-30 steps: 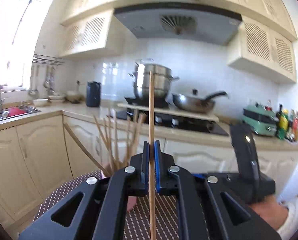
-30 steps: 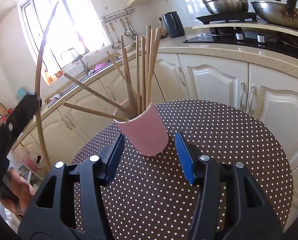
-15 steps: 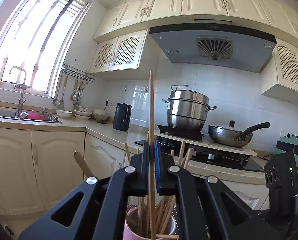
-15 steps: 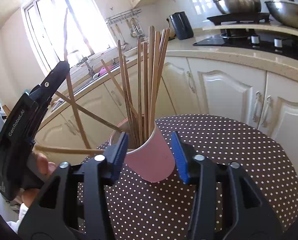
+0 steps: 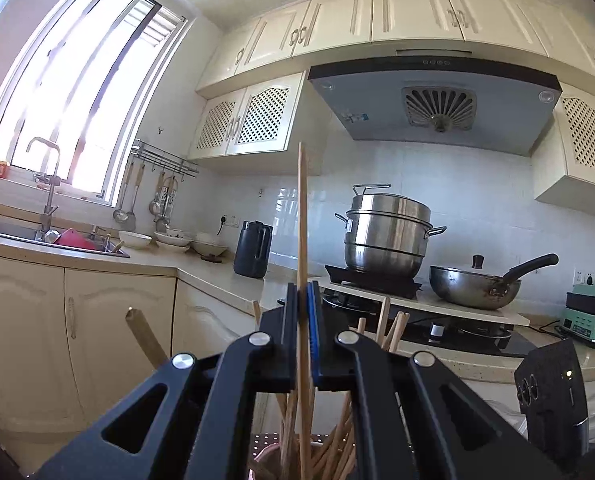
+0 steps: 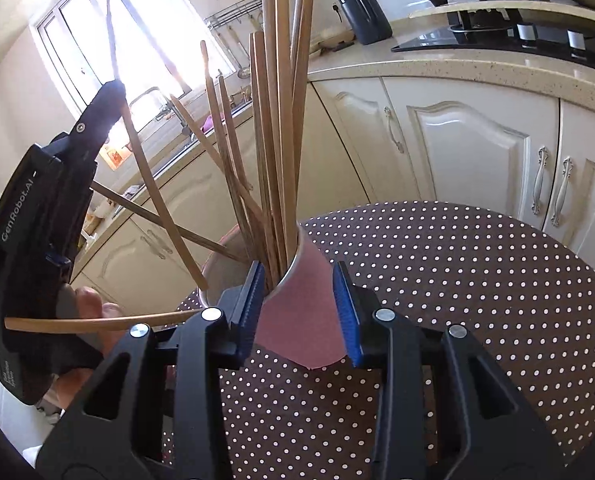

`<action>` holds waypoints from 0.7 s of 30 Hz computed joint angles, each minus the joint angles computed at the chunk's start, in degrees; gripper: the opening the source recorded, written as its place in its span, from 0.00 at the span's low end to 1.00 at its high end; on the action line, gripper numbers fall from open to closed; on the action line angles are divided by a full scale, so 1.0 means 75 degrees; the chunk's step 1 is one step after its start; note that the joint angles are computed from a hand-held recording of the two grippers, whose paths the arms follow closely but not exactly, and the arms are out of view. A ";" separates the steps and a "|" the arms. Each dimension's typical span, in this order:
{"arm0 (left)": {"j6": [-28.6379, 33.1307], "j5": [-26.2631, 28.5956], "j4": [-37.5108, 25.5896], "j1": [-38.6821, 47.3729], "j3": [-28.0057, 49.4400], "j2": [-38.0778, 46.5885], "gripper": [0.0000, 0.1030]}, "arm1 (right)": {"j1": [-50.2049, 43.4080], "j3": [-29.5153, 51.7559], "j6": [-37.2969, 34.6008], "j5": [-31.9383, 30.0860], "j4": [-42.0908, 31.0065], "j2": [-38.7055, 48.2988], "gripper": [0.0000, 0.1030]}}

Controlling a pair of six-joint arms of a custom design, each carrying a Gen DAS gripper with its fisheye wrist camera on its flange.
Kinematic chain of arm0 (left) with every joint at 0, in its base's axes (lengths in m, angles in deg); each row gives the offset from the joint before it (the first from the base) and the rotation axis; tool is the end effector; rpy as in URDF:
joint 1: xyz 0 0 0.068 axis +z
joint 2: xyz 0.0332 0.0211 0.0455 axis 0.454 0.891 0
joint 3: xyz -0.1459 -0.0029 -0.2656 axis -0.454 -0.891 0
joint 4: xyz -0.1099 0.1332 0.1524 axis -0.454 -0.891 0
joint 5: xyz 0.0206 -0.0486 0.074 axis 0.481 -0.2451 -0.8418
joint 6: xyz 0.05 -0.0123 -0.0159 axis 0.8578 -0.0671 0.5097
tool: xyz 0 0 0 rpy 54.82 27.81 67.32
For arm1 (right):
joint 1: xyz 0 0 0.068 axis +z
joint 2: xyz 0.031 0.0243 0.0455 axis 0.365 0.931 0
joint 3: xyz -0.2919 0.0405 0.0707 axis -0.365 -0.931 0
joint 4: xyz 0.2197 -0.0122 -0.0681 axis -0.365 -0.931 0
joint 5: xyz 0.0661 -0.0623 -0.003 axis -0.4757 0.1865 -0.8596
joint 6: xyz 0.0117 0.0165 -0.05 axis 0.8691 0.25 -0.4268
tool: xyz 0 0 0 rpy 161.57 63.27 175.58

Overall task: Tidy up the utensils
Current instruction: 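Lift the chopstick with the left tool and carry it above the cup, then lower the chopstick into the pink cup and open the left tool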

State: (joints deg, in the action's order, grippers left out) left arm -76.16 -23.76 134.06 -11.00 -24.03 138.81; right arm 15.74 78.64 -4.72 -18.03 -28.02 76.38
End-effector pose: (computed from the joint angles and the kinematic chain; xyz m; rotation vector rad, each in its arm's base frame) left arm 0.2024 -0.1275 0.3060 -0.1957 1.5088 -0.0649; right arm 0.2872 -0.0004 0.2686 -0.4865 2.2322 0.9574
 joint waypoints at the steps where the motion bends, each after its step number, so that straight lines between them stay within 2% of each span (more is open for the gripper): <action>1: -0.0026 0.0039 -0.0033 0.0016 0.0019 0.0007 0.05 | 0.0005 0.0038 -0.0020 0.0010 -0.0062 0.0008 0.34; 4: 0.0125 -0.0023 0.0308 -0.0006 -0.0108 0.0034 0.05 | 0.0019 0.0040 -0.0045 0.0022 -0.0165 -0.0020 0.34; 6: -0.0034 -0.0013 0.0058 0.0047 -0.0079 0.0012 0.05 | 0.0019 0.0038 -0.0049 0.0036 -0.0167 -0.0030 0.34; 8: -0.0019 0.0004 0.0268 -0.0030 -0.0247 -0.0098 0.05 | 0.0019 0.0047 -0.0025 0.0037 -0.0140 -0.0004 0.34; 12: 0.0117 0.0158 0.0511 0.0004 -0.0358 -0.0128 0.05 | 0.0068 0.0093 0.0030 0.0100 -0.0106 0.0038 0.34; 16: -0.0114 0.0481 0.0801 0.0215 -0.0507 -0.0160 0.05 | 0.0098 0.0102 0.0057 0.0104 -0.0076 0.0072 0.34; 21: 0.0142 0.0352 0.1151 0.0114 -0.0652 0.0106 0.05 | 0.0094 0.0128 0.0018 0.0117 -0.0107 0.0069 0.34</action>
